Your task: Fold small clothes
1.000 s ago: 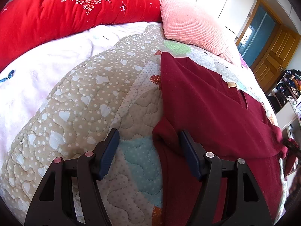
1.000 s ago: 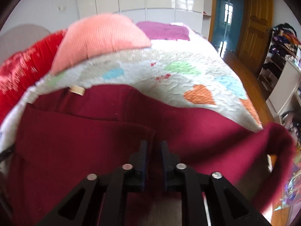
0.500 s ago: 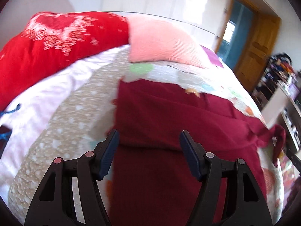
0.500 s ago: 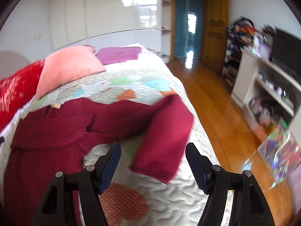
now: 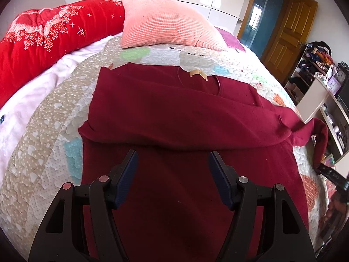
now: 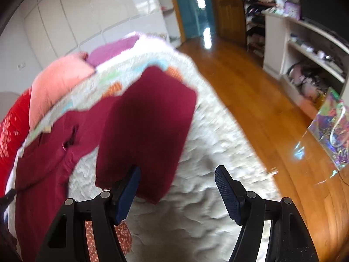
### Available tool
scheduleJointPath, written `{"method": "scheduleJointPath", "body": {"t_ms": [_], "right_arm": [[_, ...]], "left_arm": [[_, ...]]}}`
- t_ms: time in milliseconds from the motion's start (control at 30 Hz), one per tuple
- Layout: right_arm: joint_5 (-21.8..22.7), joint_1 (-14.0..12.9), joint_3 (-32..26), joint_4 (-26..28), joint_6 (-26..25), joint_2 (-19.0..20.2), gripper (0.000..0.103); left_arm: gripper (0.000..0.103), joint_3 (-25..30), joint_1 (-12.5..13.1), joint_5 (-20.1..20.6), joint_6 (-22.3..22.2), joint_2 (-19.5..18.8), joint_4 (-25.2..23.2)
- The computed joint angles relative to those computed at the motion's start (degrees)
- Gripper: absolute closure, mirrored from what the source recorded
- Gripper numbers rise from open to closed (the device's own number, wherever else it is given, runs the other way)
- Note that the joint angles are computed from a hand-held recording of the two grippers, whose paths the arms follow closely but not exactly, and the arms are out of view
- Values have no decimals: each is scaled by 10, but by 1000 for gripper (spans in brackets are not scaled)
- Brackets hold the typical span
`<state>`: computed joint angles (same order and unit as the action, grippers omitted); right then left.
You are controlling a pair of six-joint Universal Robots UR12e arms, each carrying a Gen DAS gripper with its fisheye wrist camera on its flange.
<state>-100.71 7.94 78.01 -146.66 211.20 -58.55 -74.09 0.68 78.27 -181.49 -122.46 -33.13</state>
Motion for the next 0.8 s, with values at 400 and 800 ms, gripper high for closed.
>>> {"method": "scheduleJointPath", "body": {"t_ms": [400, 800], "right_arm": [[-74, -7, 22, -105, -20, -34, 99], [99, 32, -221, -128, -203, 56, 99]], "left_arm": [[36, -5, 12, -10, -22, 3, 7], [36, -17, 36, -38, -64, 15, 50]]}}
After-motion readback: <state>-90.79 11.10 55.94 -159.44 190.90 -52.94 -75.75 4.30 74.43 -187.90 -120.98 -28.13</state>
